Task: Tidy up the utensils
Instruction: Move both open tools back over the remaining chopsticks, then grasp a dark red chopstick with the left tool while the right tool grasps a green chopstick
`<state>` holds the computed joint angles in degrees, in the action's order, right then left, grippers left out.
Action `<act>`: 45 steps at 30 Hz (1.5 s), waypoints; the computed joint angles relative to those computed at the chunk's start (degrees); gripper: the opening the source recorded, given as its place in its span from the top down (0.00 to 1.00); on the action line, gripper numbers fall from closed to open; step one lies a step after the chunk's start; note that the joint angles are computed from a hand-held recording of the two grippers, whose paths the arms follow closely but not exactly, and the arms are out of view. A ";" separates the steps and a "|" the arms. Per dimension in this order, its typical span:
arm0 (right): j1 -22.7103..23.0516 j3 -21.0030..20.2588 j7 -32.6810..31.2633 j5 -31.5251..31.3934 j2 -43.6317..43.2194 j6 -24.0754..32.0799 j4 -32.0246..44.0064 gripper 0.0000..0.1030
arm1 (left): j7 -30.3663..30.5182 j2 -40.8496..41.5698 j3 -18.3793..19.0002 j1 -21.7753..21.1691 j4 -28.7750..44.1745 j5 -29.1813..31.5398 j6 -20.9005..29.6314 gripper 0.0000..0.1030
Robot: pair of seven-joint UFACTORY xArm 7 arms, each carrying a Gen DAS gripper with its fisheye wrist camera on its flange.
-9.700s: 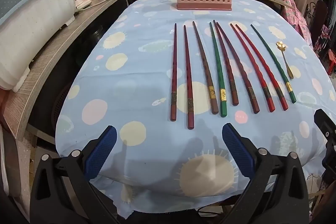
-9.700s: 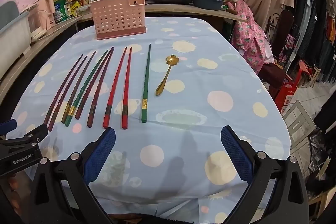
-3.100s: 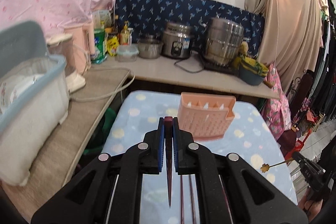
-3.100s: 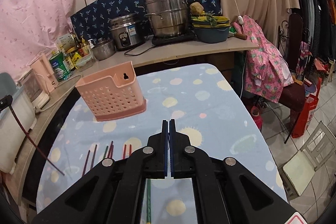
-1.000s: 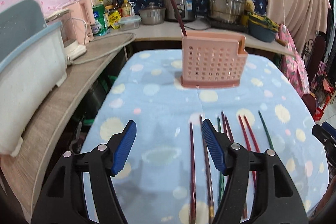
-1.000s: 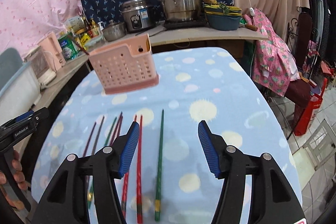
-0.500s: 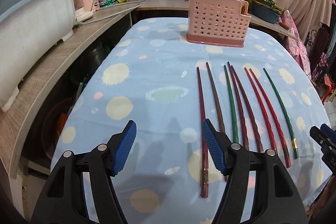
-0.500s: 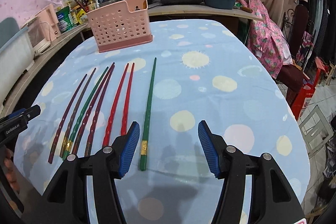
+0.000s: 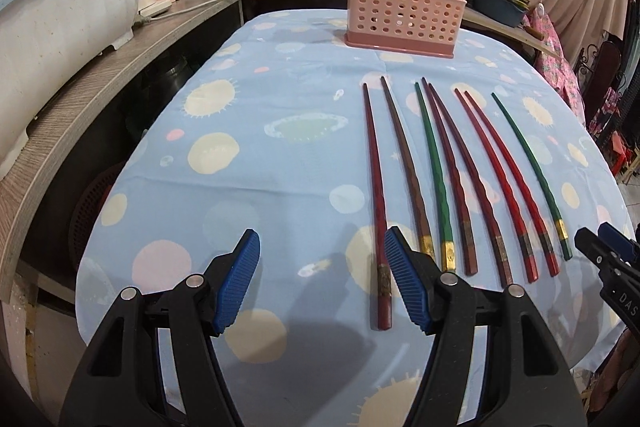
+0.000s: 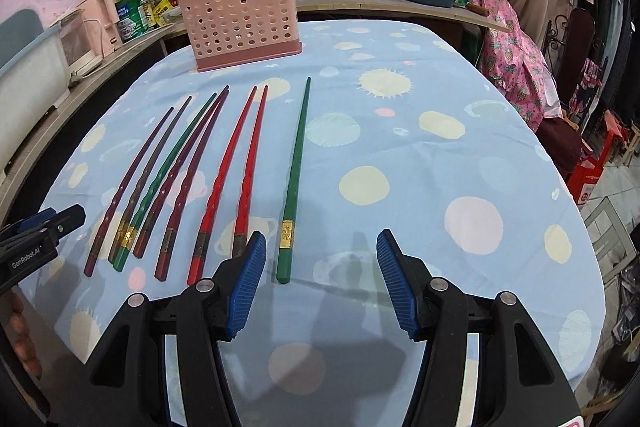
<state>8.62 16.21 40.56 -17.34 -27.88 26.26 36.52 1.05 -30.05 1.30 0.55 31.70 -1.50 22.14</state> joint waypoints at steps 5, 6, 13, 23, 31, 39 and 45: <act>0.29 -0.29 -0.19 0.34 0.12 0.12 -0.10 0.48 | 0.15 -0.17 -0.15 -0.42 -0.41 -0.29 0.38 0.40; 0.31 -0.26 -0.12 0.39 0.12 0.10 -0.16 0.48 | 0.16 -0.14 -0.22 -0.47 -0.44 -0.27 0.45 0.40; 0.39 -0.18 0.04 0.39 0.37 0.08 -0.20 0.48 | 0.26 0.01 -0.26 -0.93 -0.65 -0.55 0.85 0.40; 0.49 -0.21 0.61 0.52 2.11 -0.34 0.72 0.52 | 0.63 0.48 0.09 -1.49 -0.21 -1.42 2.00 0.40; 0.22 -0.03 1.17 -1.54 5.24 -0.37 3.13 0.64 | 0.29 1.56 0.01 -1.12 0.63 -1.59 2.52 0.39; 1.68 -1.51 -0.45 -1.13 7.44 0.57 4.73 0.76 | 0.76 2.35 0.06 -1.07 1.71 -1.25 4.27 0.40; 1.94 -2.00 -0.97 -1.10 7.74 1.15 5.17 0.84 | 2.24 2.56 0.48 -1.64 2.02 -2.14 5.72 0.52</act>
